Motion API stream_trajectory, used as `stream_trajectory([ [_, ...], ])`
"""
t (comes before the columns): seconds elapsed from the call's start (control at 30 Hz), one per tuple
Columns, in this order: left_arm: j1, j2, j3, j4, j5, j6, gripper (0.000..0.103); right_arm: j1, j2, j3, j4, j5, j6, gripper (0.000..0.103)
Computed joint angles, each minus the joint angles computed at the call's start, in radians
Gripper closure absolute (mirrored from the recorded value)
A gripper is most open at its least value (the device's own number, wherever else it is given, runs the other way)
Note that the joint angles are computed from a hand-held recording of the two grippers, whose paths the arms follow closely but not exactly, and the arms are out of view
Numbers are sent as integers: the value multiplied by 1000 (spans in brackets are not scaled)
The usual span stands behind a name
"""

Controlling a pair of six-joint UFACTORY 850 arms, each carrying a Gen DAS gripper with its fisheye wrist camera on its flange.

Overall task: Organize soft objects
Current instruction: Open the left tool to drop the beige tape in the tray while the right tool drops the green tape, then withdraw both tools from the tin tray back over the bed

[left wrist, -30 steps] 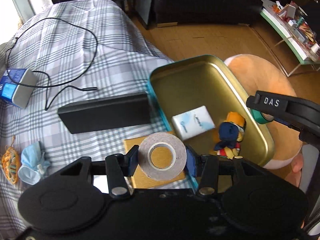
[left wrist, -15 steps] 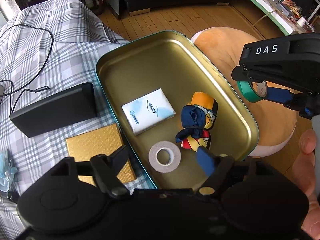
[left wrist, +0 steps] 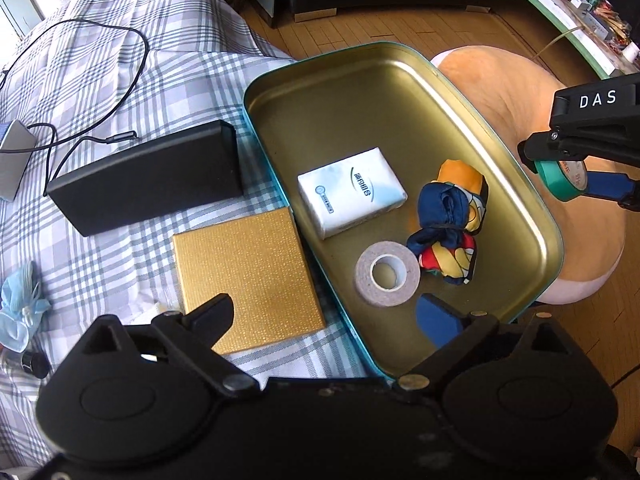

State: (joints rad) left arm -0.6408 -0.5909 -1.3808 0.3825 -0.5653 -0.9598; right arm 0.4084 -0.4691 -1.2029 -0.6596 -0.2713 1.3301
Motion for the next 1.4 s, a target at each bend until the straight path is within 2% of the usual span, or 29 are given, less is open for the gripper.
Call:
stream_trajectory([
  [0.2,-5,11,19,38,-4,-38,4,10,-16,-24,32,-39,-54,53],
  [0.33,-3,14,25,38,-1,-42,3,18,-20,-30,-26,-70,6,43],
  [0.47,-3,13,25,32,-4,-37,3,17,-13,-22,-55,-58,42,43],
  [1.4,-17,48,68,154,-67,-189,1,51,-41,-56,-59,-94,-37,43],
])
